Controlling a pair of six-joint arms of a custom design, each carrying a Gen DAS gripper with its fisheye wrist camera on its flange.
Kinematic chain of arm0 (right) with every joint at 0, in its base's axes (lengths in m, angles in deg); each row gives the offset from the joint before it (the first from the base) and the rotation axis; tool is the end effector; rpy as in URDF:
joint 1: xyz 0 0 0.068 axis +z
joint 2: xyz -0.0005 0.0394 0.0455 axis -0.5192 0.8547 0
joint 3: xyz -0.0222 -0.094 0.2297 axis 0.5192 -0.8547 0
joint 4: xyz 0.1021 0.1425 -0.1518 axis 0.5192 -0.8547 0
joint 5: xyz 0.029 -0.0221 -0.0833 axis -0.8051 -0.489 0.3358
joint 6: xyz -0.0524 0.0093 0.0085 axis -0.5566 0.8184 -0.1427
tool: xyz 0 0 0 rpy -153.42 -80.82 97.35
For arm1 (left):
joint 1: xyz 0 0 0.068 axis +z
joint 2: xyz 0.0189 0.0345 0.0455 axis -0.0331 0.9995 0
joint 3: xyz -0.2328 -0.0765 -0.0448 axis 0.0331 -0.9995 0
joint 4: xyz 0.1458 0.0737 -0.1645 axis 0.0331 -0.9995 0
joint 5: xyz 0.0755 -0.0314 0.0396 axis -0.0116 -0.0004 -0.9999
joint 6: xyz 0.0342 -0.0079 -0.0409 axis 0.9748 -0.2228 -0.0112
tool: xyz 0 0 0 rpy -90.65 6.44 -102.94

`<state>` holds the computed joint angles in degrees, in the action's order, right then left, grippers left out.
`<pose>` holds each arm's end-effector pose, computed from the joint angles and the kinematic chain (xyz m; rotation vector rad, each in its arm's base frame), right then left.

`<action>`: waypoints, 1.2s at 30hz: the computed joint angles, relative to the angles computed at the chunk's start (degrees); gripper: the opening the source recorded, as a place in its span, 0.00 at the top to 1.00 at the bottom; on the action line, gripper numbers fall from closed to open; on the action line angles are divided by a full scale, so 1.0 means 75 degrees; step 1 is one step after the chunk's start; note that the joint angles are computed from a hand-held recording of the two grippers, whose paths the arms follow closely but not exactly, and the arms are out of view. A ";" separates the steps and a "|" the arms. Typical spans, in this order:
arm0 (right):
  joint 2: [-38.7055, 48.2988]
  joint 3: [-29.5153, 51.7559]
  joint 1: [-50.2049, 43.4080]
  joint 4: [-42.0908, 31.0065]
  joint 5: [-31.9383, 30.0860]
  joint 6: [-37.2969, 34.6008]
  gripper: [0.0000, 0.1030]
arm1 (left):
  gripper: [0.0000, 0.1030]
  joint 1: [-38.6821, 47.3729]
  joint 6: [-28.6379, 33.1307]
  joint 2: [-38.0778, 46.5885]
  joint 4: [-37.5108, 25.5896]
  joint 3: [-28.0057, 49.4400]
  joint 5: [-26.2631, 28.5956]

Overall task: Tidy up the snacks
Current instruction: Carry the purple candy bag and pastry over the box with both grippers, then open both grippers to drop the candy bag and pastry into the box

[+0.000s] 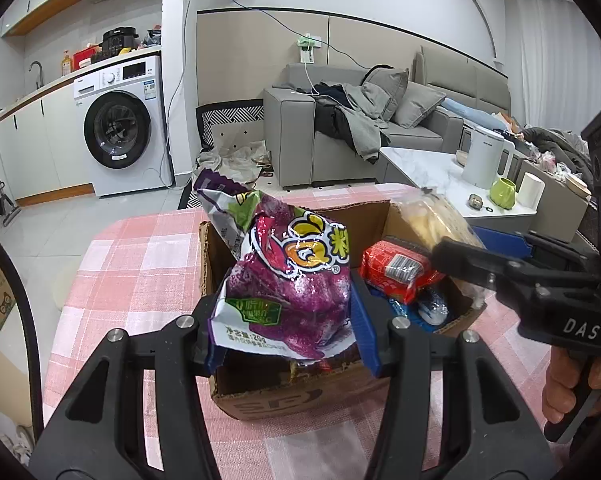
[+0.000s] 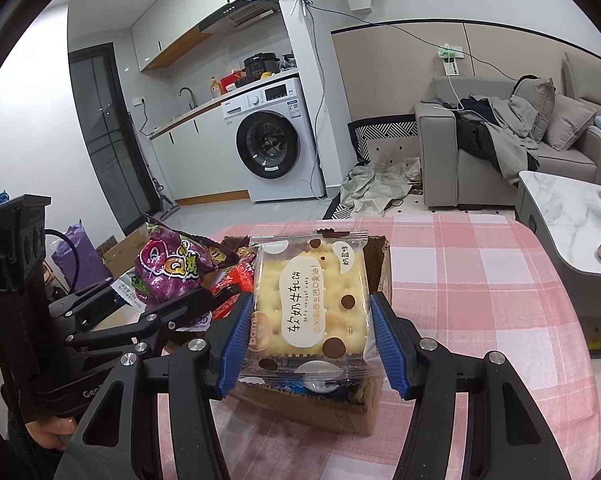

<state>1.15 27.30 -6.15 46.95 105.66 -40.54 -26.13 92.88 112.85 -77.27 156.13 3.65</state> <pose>0.2362 0.0945 0.2160 0.3923 2.1103 0.1271 0.3413 -0.1658 0.2682 0.8077 2.0275 -0.4960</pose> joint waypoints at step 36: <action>0.0561 0.0309 -0.0641 0.0380 -0.0396 -0.0658 0.19 | 0.35 0.0293 0.0027 0.1395 -0.0129 0.1133 0.0256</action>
